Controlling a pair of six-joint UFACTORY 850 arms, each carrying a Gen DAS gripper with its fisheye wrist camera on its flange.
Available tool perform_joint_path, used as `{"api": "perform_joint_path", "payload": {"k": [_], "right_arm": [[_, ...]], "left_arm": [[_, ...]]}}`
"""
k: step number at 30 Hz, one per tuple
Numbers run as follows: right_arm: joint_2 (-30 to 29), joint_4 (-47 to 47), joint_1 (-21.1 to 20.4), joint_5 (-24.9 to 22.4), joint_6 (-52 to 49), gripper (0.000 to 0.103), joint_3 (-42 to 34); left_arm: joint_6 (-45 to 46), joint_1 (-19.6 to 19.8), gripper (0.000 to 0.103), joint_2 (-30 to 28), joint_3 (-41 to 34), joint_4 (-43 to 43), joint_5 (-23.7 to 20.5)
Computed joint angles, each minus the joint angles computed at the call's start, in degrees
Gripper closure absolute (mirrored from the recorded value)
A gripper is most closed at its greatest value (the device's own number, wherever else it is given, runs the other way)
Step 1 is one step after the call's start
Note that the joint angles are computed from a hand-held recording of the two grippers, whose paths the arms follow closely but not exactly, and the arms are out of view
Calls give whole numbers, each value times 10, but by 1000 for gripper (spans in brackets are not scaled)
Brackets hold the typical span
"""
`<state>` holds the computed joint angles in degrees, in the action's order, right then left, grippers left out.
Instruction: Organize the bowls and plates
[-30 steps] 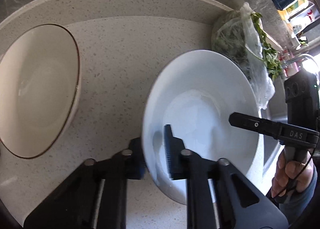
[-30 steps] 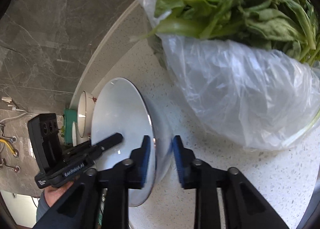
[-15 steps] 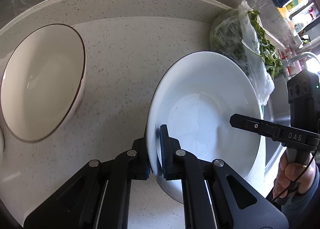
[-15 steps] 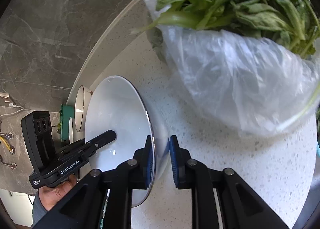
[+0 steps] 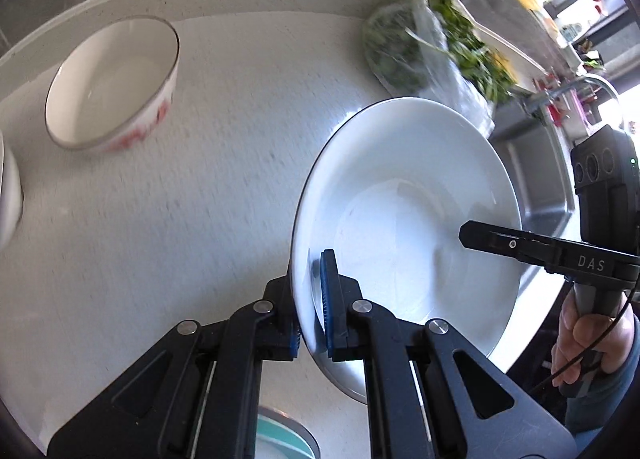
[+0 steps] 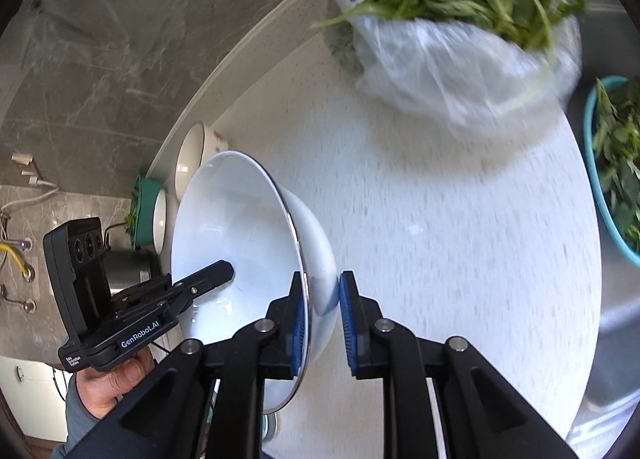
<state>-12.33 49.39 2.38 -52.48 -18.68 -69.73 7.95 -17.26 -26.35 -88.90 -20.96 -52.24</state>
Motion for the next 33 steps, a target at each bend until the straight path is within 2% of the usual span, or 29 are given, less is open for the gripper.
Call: {"api": "perform_joint_path", "payload": {"k": [8, 12, 17, 19, 29, 33], "right_arm": [[42, -9, -1, -2, 14, 84, 59], [46, -4, -3, -2, 11, 84, 76], [46, -1, 2, 5, 4, 84, 85], [43, 3, 4, 7, 0, 84, 86], [39, 14, 3, 1, -11, 84, 94], [37, 23, 2, -3, -24, 79, 94]], "left_arm": [[8, -8, 97, 61, 103, -18, 24], [12, -10, 97, 71, 133, -26, 36], [3, -14, 97, 62, 139, -29, 55], [-6, -22, 97, 40, 122, -25, 62], [-21, -21, 97, 41, 139, -21, 82], [-23, -19, 94, 47, 148, -30, 92]]}}
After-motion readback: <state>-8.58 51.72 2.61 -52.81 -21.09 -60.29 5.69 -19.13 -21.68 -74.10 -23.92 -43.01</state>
